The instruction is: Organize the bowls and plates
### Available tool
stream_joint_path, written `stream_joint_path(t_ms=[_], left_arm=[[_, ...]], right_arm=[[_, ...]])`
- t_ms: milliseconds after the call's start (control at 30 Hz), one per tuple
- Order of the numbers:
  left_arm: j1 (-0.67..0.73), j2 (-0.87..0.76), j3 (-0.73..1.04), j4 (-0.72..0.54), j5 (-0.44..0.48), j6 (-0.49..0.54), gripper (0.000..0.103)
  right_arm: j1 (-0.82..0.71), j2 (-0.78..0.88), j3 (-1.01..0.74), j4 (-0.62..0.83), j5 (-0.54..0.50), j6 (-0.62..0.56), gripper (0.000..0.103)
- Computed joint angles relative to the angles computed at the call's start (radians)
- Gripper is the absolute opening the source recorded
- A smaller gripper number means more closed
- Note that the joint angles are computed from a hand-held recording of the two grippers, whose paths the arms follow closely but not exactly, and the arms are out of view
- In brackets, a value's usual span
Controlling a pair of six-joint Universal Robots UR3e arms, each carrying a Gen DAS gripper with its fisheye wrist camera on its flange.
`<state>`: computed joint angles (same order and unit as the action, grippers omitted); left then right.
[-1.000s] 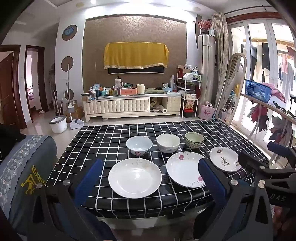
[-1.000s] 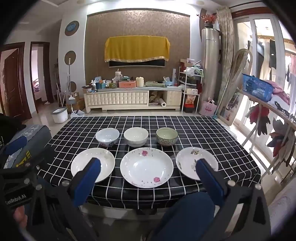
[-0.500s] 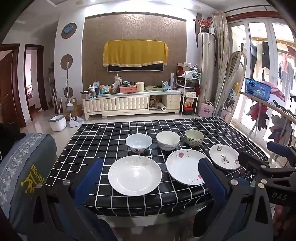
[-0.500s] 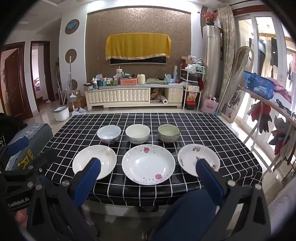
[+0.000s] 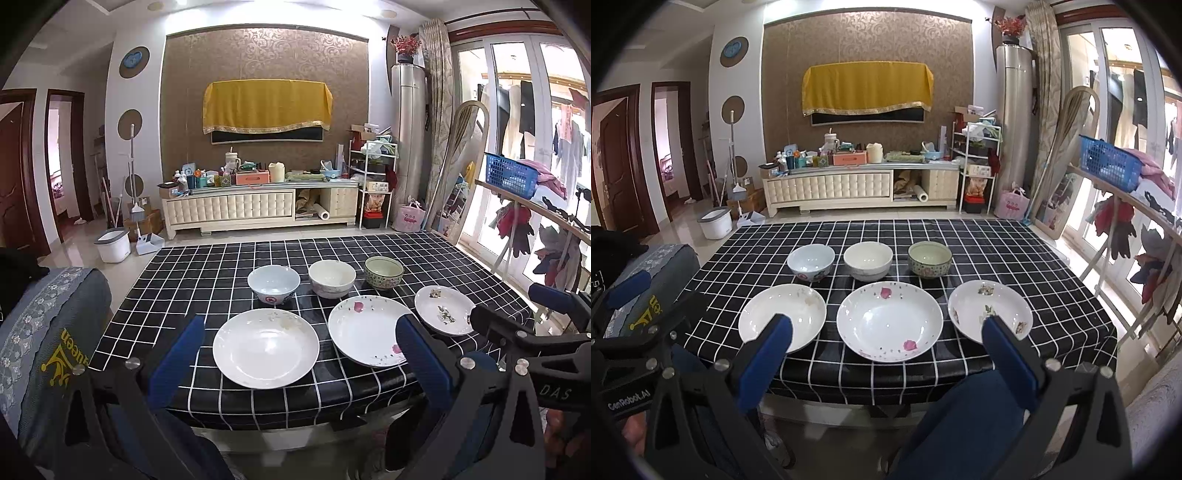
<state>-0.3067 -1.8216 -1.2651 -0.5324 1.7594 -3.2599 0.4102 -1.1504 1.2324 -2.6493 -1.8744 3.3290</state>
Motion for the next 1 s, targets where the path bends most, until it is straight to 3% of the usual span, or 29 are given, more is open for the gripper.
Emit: stream_joint_path(t_ms=[1000], left_arm=[[0.001,0.024,-0.012,-0.027,-0.004,-0.004,0.102]], right_arm=[[-0.007,-0.012,0.016,0.017,0.030,0.011,0.103]])
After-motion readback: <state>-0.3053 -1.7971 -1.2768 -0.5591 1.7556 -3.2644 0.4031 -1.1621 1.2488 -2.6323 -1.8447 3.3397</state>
